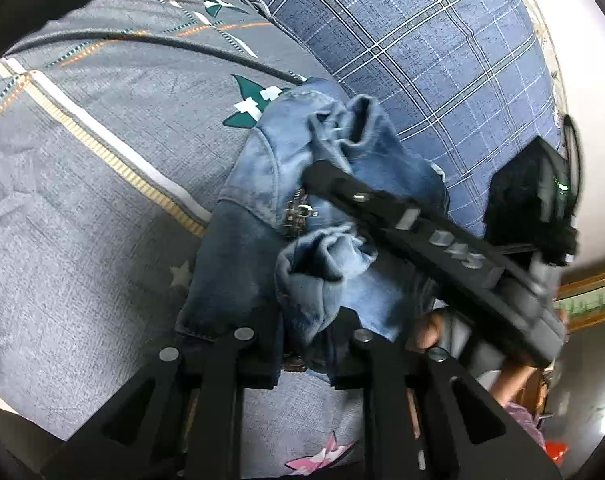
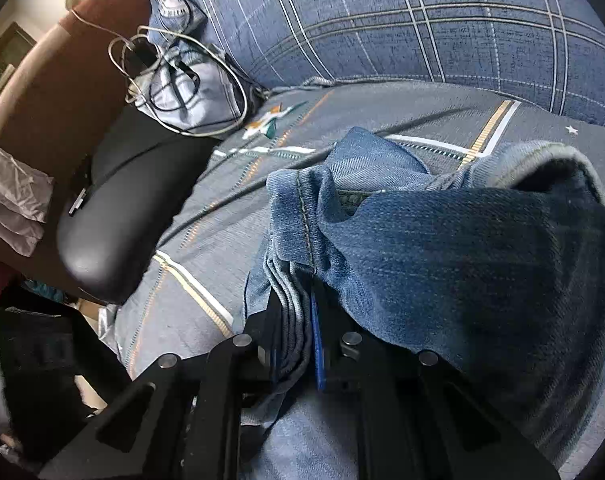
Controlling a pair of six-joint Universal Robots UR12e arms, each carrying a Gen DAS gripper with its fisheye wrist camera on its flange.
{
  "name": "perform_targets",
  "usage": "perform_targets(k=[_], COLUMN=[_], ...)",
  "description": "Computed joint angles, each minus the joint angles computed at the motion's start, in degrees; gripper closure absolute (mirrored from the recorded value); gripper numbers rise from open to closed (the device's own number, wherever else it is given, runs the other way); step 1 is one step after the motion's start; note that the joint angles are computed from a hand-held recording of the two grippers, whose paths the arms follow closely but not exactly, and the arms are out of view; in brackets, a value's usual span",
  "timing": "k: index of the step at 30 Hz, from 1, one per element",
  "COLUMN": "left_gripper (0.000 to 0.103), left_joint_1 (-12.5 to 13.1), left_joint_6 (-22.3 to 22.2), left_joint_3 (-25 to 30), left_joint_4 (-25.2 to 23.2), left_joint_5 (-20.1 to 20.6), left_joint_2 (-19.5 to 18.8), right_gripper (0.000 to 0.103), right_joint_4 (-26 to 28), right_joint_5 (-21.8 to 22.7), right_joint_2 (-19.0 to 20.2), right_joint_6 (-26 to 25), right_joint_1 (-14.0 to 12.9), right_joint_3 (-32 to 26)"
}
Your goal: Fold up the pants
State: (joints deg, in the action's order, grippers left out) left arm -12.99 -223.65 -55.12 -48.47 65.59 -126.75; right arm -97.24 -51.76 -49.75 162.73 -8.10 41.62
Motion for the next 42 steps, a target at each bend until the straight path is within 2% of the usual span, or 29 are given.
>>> perform_targets(k=[1,2,4,5,7,8,9,10,12,13,14,17,21,23,24,26,28,29,30,32,33,34,35,36,37,38,39,41,42], left_gripper=[0.082,0.082,0.082,0.081,0.077,0.076,0.076,0.076,0.076,0.075,0.074,0.073,0.073,0.072,0.066,0.055,0.052,0.052,0.052,0.052,0.052,0.052,0.052,0.052,0.052,0.052,0.052,0.057,0.064], left_joint_1=[-0.1,-0.4,-0.8,-0.8,-0.5,-0.4,-0.3,-0.5,-0.8,-1.0,-1.3,-1.9,-2.0,-2.3,-2.6,-3.5,-4.3,-4.6,-5.2,-6.0,-6.1,-5.9,-5.5,-4.9,-4.8,-4.8,-5.0,-5.0,-4.7], left_joint_6=[0.3,1.1,2.1,2.0,0.3,-0.6,-0.8,-0.4,0.3,0.6,1.2,2.4,2.6,4.1,4.7,5.6,5.9,6.0,6.3,7.9,9.2,10.4,11.3,12.4,13.9,16.3,17.0,16.0,14.8], left_joint_3=[0.4,1.1,1.7,1.8,0.6,0.0,-0.2,0.0,0.7,0.9,1.0,1.9,1.7,0.0,-0.8,-3.4,-5.6,-6.2,-7.6,-8.1,-7.2,-5.2,-2.7,1.1,3.5,7.3,8.9,10.3,9.9], left_joint_4=[-0.2,-1.4,-3.0,-3.1,-2.5,-2.0,-1.9,-2.2,-2.7,-2.8,-3.0,-3.2,-1.9,0.5,1.7,5.9,10.6,12.5,16.7,22.1,22.6,21.0,18.1,13.1,9.5,4.0,0.9,-2.9,-3.3], left_joint_5=[0.5,2.0,4.0,4.1,3.9,3.5,3.6,4.0,5.5,6.0,7.1,10.4,10.9,12.4,13.7,17.6,21.4,22.7,25.4,29.0,29.1,27.7,24.4,19.9,17.8,17.1,18.4,20.8,19.8], left_joint_2=[0.0,-0.1,0.0,-0.2,0.3,0.6,0.7,0.6,0.3,0.3,0.3,-0.5,-0.6,0.7,1.3,3.1,4.3,4.6,5.2,5.2,4.6,3.7,2.5,0.5,-0.7,-2.8,-3.7,-4.9,-4.9], right_gripper=[0.079,0.067,0.052,0.052,0.055,0.066,0.074,0.089,0.094,0.102,0.102,0.103,0.103,0.090,0.084,0.063,0.063,0.064,0.067,0.085,0.087,0.090,0.094,0.094,0.094,0.094,0.094,0.098,0.098], right_joint_4=[2.6,3.3,-1.2,-4.1,-6.1,-6.4,-6.8,-6.6,-8.4,-10.0,-11.7,-9.7,-6.2,-8.0,-10.9,-16.3,-23.1,-24.8,-26.1,-25.2,-24.2,-23.0,-21.4,-20.5,-20.2,-19.1,-18.2,-15.6,-14.0], right_joint_5=[0.7,3.8,8.6,10.4,13.1,13.2,10.9,7.4,0.4,-1.4,-2.8,-2.0,4.7,4.6,4.5,5.4,3.4,3.0,2.1,0.9,1.4,2.0,1.5,0.6,-0.3,-0.8,-2.1,-6.5,-8.4], right_joint_2=[0.3,-0.2,-2.5,-3.9,-4.9,-5.3,-5.3,-5.1,-4.5,-4.2,-3.5,-1.6,-0.6,-2.6,-4.5,-7.4,-9.8,-10.2,-10.3,-9.4,-8.8,-8.3,-7.3,-6.7,-6.0,-5.3,-4.7,-3.7,-3.2], right_joint_6=[-0.3,0.2,1.3,2.9,4.6,4.8,5.3,5.5,8.1,9.1,10.2,10.7,13.5,12.9,12.0,11.7,15.1,15.9,16.9,18.4,18.6,18.3,17.7,17.4,17.8,17.9,17.8,17.1,16.5], right_joint_1=[-0.3,-1.0,-2.3,-3.2,-4.1,-4.4,-4.2,-3.9,-3.1,-3.0,-2.6,-2.8,-4.3,-4.4,-4.6,-5.1,-5.5,-5.7,-5.8,-5.7,-5.7,-5.9,-5.6,-5.4,-4.9,-4.6,-4.2,-3.4,-3.0], right_joint_3=[-1.7,-2.0,1.1,3.1,4.7,5.3,5.3,5.1,5.2,5.5,5.6,4.4,3.6,5.5,7.8,11.6,14.9,15.7,16.0,14.8,14.0,13.4,12.0,11.2,10.3,9.3,8.5,6.9,6.2])
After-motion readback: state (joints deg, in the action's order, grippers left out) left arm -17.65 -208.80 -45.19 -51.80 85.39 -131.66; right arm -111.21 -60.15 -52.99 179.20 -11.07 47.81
